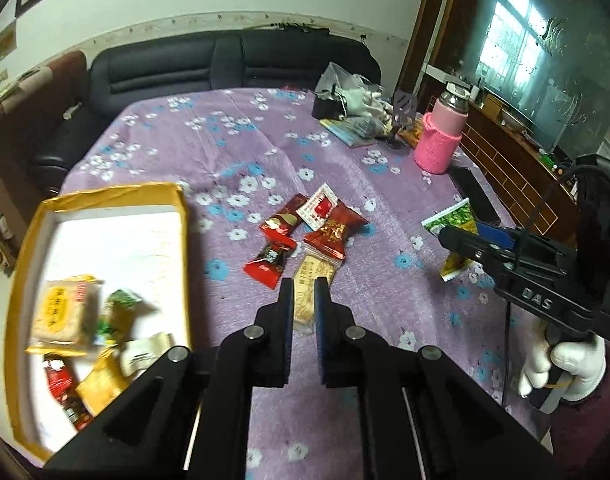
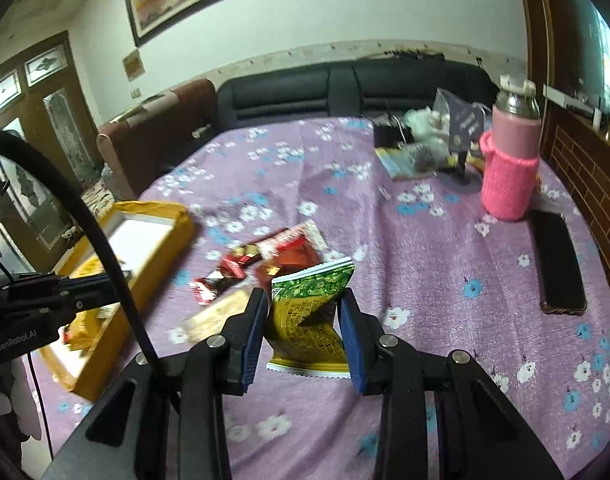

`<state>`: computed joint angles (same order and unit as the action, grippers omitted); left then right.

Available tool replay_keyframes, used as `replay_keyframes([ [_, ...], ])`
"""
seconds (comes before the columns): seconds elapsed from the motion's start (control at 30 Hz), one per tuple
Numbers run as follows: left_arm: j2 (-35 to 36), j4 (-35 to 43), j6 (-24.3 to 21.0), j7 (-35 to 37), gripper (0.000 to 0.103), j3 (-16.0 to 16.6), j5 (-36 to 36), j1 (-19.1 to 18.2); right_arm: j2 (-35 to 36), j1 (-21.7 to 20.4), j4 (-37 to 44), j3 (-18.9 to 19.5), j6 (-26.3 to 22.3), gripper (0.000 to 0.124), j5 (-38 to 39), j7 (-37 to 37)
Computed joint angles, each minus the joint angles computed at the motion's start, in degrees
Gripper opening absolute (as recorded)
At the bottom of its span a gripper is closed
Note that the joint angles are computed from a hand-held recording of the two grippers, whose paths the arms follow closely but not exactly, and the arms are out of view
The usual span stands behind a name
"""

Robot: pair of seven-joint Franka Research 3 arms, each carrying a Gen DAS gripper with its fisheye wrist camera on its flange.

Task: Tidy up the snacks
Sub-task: 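Grasp the long cracker packet with the left gripper while the right gripper holds the pouch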

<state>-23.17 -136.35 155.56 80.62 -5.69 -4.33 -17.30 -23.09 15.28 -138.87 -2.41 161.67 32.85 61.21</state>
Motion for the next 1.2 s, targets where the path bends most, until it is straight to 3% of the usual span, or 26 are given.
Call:
replay_keyframes([
  [0.07, 1.2, 1.4, -2.0, -1.9, 0.035, -1.8, 3.3, 2.0, -1.5, 1.2, -0.3, -0.6, -1.4, 0.035, 1.3, -0.8],
  [0.1, 2.9, 2.8, -3.2, -3.0, 0.057, -2.6, 4.7, 2.9, -1.9, 1.3, -0.4, -0.6, -1.7, 0.035, 1.5, -0.8],
  [0.13, 4.1, 3.4, -3.2, -3.3, 0.07, -2.6, 5.0, 3.0, -2.3, 0.5, -0.7, 0.4, -1.7, 0.035, 0.5, 0.1],
  [0.27, 10.1, 5.7, -1.9, -1.1, 0.072, -1.5, 1.7, 2.2, -3.1, -5.3, -2.2, 6.8, 0.0, 0.036, -9.5, 7.6],
  [0.4, 15.1, 8.0, -2.8, -0.1, 0.072, -3.2, 1.8, 2.8, -2.3, -8.1, -2.4, 9.3, 0.6, 0.036, -17.2, 13.5],
  [0.57, 19.1, 10.2, -4.2, -4.2, 0.075, -5.9, 9.7, 4.1, -1.1, -8.1, -2.5, 8.8, 1.4, 0.036, -21.7, 16.6],
  [0.7, 21.3, 12.1, -4.5, -9.4, 0.086, -6.7, 16.1, 4.6, -0.8, -7.1, -3.0, 7.7, 2.2, 0.036, -22.9, 16.9],
  [0.77, 21.9, 12.8, -4.6, -9.6, 0.085, -6.7, 15.6, 4.6, -0.8, -6.8, -3.3, 7.4, 2.5, 0.036, -23.0, 17.0],
  [0.8, 22.0, 13.1, -4.9, -9.6, 0.08, -6.8, 15.3, 4.5, -1.0, -6.5, -3.4, 7.1, 2.6, 0.036, -22.9, 16.8],
  [0.9, 21.5, 13.1, -5.1, -10.0, 0.036, -7.0, 17.0, 4.3, -1.6, -7.1, -4.1, 7.6, 3.2, 0.036, -23.8, 17.3],
  [1.2, 15.5, 7.3, -0.7, -6.9, 0.035, -5.5, 8.5, 4.1, -3.6, -9.4, -5.6, 10.4, 5.3, 0.036, -28.1, 20.0],
])
